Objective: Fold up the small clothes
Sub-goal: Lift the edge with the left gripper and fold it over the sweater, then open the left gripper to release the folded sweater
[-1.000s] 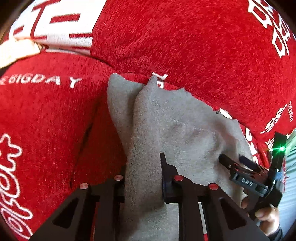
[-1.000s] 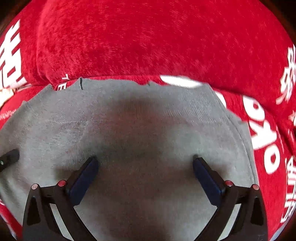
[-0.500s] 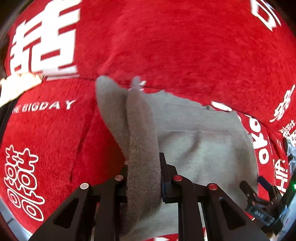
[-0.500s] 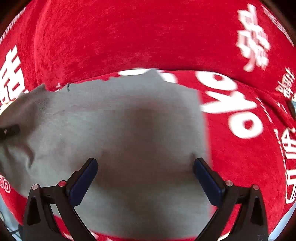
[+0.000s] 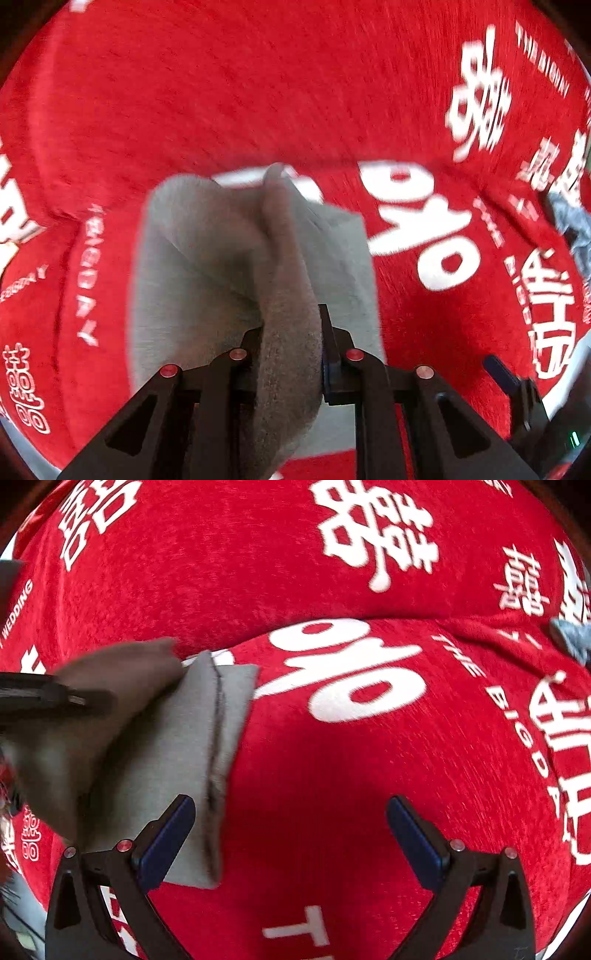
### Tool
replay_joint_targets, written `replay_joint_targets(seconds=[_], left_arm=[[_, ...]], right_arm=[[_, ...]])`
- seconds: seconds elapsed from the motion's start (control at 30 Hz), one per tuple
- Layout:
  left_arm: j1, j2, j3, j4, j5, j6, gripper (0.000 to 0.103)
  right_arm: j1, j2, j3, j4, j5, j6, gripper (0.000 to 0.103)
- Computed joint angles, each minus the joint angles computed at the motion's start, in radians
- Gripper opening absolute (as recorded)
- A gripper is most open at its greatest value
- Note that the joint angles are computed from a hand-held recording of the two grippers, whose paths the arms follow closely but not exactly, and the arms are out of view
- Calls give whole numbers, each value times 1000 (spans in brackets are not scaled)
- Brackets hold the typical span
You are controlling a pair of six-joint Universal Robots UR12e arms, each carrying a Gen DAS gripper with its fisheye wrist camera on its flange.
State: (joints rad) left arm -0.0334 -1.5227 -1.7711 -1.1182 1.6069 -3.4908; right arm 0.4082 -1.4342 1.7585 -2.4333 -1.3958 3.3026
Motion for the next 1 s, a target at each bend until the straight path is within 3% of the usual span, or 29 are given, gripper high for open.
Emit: replay_joint_targets(seconds=[0.13, 0.17, 0.2, 0.27, 0.33, 0.47, 0.63, 0.77, 0.87, 1.0], left_arm=[[-45, -48, -2, 21, 54, -47, 23], [-52, -47, -1, 29, 58, -42, 34], [-49, -45, -2, 27, 38, -34, 56], [-33, -30, 0, 25, -35, -20, 73], [-33, -8, -4, 48, -29, -22, 73], [17, 73, -54, 112, -104, 1, 73], [49, 147, -141, 128, 18, 2, 73], [108, 257, -254, 151, -31, 26, 73], [118, 313, -315, 169, -52, 88, 73], [75, 321, -353, 179, 21, 161, 73]], right_arm=[[-20, -12, 28, 0, 29, 3, 103], [-23, -16, 34, 0, 32, -2, 103], [-26, -17, 38, -1, 35, -8, 103], [-29, -17, 39, 4, 43, -16, 103], [-32, -20, 38, 6, 61, -18, 103], [-41, -28, 35, 1, 142, -33, 103], [-44, -23, 19, 0, 276, -42, 103], [-44, -25, 11, -11, 405, -30, 103], [-24, -16, -15, 10, 406, -38, 103], [17, 26, -81, 88, 351, -7, 103]])
